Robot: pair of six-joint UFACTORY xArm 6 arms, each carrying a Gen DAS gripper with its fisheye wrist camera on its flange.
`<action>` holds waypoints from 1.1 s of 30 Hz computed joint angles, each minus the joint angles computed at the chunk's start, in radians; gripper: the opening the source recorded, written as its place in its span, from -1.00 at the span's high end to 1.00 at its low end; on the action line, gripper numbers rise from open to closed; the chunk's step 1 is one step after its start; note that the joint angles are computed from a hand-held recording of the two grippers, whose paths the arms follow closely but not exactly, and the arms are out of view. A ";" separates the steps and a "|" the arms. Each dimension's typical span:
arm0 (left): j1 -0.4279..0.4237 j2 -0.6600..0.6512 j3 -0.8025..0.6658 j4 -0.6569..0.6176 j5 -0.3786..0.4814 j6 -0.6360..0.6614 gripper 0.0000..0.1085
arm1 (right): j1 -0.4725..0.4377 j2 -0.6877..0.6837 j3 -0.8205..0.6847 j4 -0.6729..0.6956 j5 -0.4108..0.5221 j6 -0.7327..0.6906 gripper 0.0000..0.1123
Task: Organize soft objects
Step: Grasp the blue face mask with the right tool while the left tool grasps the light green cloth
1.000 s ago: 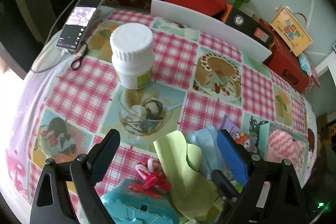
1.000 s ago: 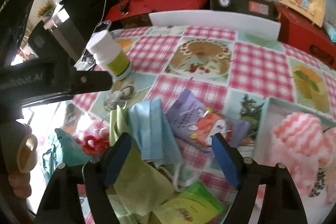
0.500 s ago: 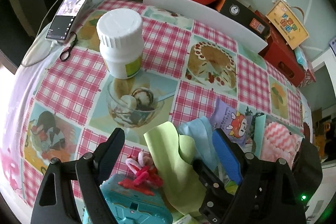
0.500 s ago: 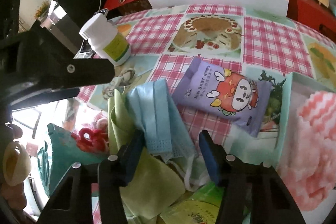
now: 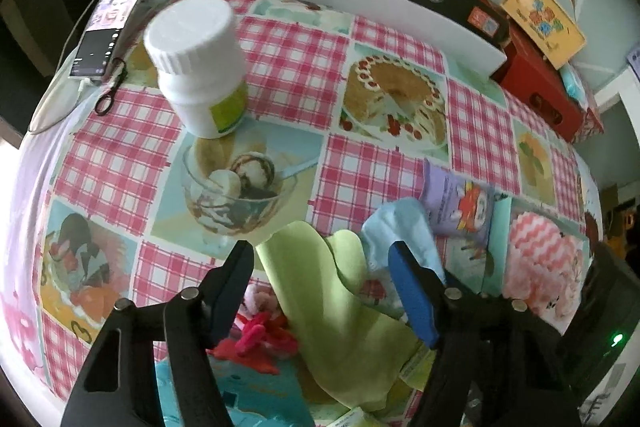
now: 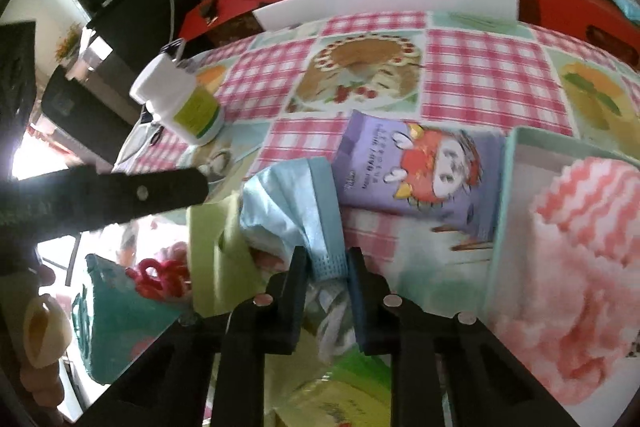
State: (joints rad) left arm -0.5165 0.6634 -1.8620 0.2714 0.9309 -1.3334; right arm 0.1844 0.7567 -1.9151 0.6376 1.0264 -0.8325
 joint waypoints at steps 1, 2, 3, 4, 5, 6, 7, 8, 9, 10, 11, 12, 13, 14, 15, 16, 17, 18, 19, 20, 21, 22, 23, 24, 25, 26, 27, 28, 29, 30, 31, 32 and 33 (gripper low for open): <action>-0.001 0.009 -0.012 -0.005 0.005 0.011 -0.28 | -0.003 0.002 -0.006 0.001 0.004 0.004 0.68; -0.002 0.021 -0.030 -0.009 0.015 0.023 -0.24 | -0.004 0.001 -0.007 -0.001 0.004 0.007 0.67; -0.003 0.027 -0.039 -0.011 0.021 0.031 -0.19 | -0.004 -0.002 -0.003 -0.005 -0.002 0.007 0.67; -0.004 0.035 -0.051 -0.015 0.030 0.041 -0.17 | -0.005 -0.005 0.000 -0.006 -0.006 0.005 0.67; -0.005 0.049 -0.071 -0.022 0.044 0.055 -0.13 | -0.004 -0.005 -0.001 -0.008 -0.010 0.008 0.67; -0.005 0.059 -0.085 -0.027 0.054 0.067 -0.08 | -0.006 -0.003 -0.005 -0.010 -0.010 0.012 0.67; -0.006 0.068 -0.098 -0.033 0.063 0.079 -0.07 | -0.009 0.001 -0.012 -0.012 -0.005 0.020 0.67; -0.006 0.075 -0.108 -0.036 0.070 0.087 -0.05 | -0.011 0.003 -0.017 -0.013 -0.003 0.026 0.69; -0.008 0.083 -0.122 -0.037 0.080 0.096 -0.04 | -0.015 0.005 -0.021 -0.012 0.000 0.027 0.70; -0.008 0.088 -0.129 -0.039 0.085 0.103 -0.04 | -0.016 0.004 -0.022 -0.009 0.000 0.025 0.72; -0.009 0.096 -0.142 -0.042 0.093 0.113 -0.04 | -0.019 0.001 -0.020 -0.005 0.000 0.021 0.73; -0.010 0.099 -0.146 -0.044 0.097 0.119 -0.04 | -0.021 -0.001 -0.020 0.004 0.002 0.016 0.74; -0.011 0.105 -0.155 -0.046 0.103 0.125 -0.04 | -0.023 -0.005 -0.017 0.014 0.003 0.008 0.76; -0.012 0.112 -0.167 -0.048 0.110 0.133 -0.04 | -0.025 -0.008 -0.015 0.020 0.003 0.003 0.77; -0.013 0.119 -0.178 -0.051 0.117 0.140 -0.04 | -0.025 -0.009 -0.016 0.023 0.003 -0.001 0.77; -0.015 0.127 -0.190 -0.052 0.126 0.146 -0.04 | -0.026 -0.010 -0.016 0.023 0.005 -0.002 0.78; -0.016 0.133 -0.200 -0.053 0.133 0.153 -0.04 | -0.026 -0.009 -0.016 0.023 0.005 -0.001 0.78; -0.017 0.141 -0.212 -0.056 0.141 0.161 -0.04 | -0.027 -0.010 -0.016 0.022 0.004 0.000 0.79; -0.018 0.149 -0.224 -0.059 0.149 0.169 -0.03 | -0.029 -0.011 -0.017 0.023 0.004 0.001 0.80; -0.019 0.157 -0.237 -0.060 0.158 0.176 -0.01 | -0.031 -0.012 -0.018 0.026 0.003 0.000 0.80; -0.021 0.167 -0.255 -0.061 0.172 0.187 0.06 | -0.035 -0.016 -0.017 0.031 0.001 -0.001 0.80; -0.022 0.178 -0.273 -0.059 0.186 0.194 0.09 | -0.038 -0.018 -0.019 0.037 0.000 -0.003 0.80; -0.024 0.189 -0.292 -0.059 0.201 0.201 0.14 | -0.041 -0.019 -0.021 0.043 -0.001 -0.004 0.80; -0.026 0.208 -0.323 -0.062 0.219 0.211 0.18 | -0.043 -0.021 -0.022 0.048 -0.005 -0.002 0.80; -0.026 0.218 -0.337 -0.067 0.229 0.219 0.20 | -0.046 -0.024 -0.023 0.052 -0.008 0.000 0.80; -0.027 0.229 -0.354 -0.072 0.240 0.227 0.27 | -0.049 -0.024 -0.026 0.055 -0.008 0.001 0.80; -0.029 0.253 -0.392 -0.076 0.263 0.237 0.32 | -0.053 -0.024 -0.029 0.058 -0.007 0.004 0.80; -0.031 0.270 -0.420 -0.077 0.282 0.245 0.34 | -0.056 -0.023 -0.034 0.061 -0.005 0.007 0.80; -0.033 0.290 -0.452 -0.079 0.302 0.254 0.38 | -0.059 -0.020 -0.041 0.061 -0.002 0.009 0.80; -0.036 0.307 -0.478 -0.081 0.317 0.260 0.46 | -0.062 -0.020 -0.044 0.062 -0.003 0.012 0.80; -0.038 0.332 -0.518 -0.086 0.343 0.270 0.51 | -0.064 -0.018 -0.049 0.064 0.002 0.011 0.80; -0.040 0.359 -0.563 -0.090 0.373 0.281 0.59 | -0.066 -0.018 -0.052 0.065 0.004 0.012 0.80; -0.044 0.406 -0.642 -0.089 0.421 0.294 0.64 | -0.068 -0.018 -0.054 0.067 0.004 0.012 0.80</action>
State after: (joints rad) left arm -0.5608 1.0690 -2.5041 0.1825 1.3518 -1.0392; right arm 0.1160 0.7388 -1.9686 0.7042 1.0303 -0.8202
